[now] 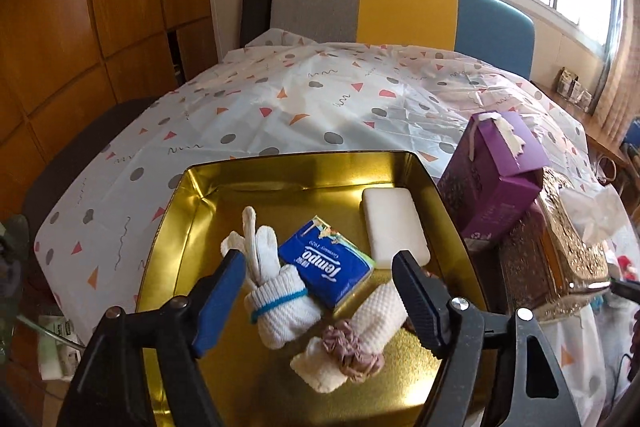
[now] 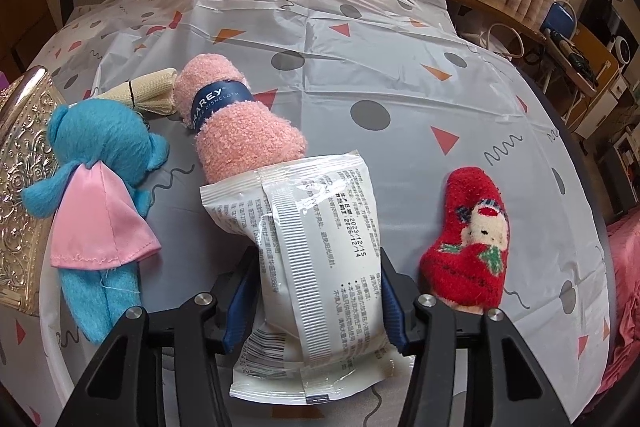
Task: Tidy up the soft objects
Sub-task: 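Drop the blue tissue pack into the gold tray with left gripper while right gripper grasps white wipes packet, then carry the white wipes packet into the gold tray and open the right gripper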
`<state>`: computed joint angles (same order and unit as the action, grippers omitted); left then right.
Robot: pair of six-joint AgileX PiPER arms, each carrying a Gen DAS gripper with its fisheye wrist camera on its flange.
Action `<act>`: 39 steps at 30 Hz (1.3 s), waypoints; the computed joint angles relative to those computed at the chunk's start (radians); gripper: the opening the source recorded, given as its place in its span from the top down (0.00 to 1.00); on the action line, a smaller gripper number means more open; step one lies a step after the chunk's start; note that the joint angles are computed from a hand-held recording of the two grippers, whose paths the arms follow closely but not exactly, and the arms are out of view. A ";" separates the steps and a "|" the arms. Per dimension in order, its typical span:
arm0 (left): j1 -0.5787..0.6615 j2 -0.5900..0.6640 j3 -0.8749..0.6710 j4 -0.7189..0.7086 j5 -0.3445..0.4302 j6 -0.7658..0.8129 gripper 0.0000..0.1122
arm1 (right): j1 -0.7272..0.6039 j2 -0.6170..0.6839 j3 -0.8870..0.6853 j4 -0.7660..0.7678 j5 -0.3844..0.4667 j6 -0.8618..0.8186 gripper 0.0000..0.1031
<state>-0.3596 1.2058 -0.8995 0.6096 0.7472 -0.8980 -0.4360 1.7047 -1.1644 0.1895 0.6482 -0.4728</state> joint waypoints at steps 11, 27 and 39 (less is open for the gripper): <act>-0.120 -0.122 0.082 0.106 0.114 -0.125 0.26 | -0.046 0.005 -0.034 0.123 0.078 -0.048 0.54; -0.137 -0.186 0.135 0.131 0.145 -0.157 0.26 | -0.117 -0.042 -0.071 0.261 0.157 -0.028 0.54; -0.198 -0.203 0.140 0.182 0.178 -0.189 0.26 | 0.104 -0.046 -0.358 0.165 0.244 0.134 0.55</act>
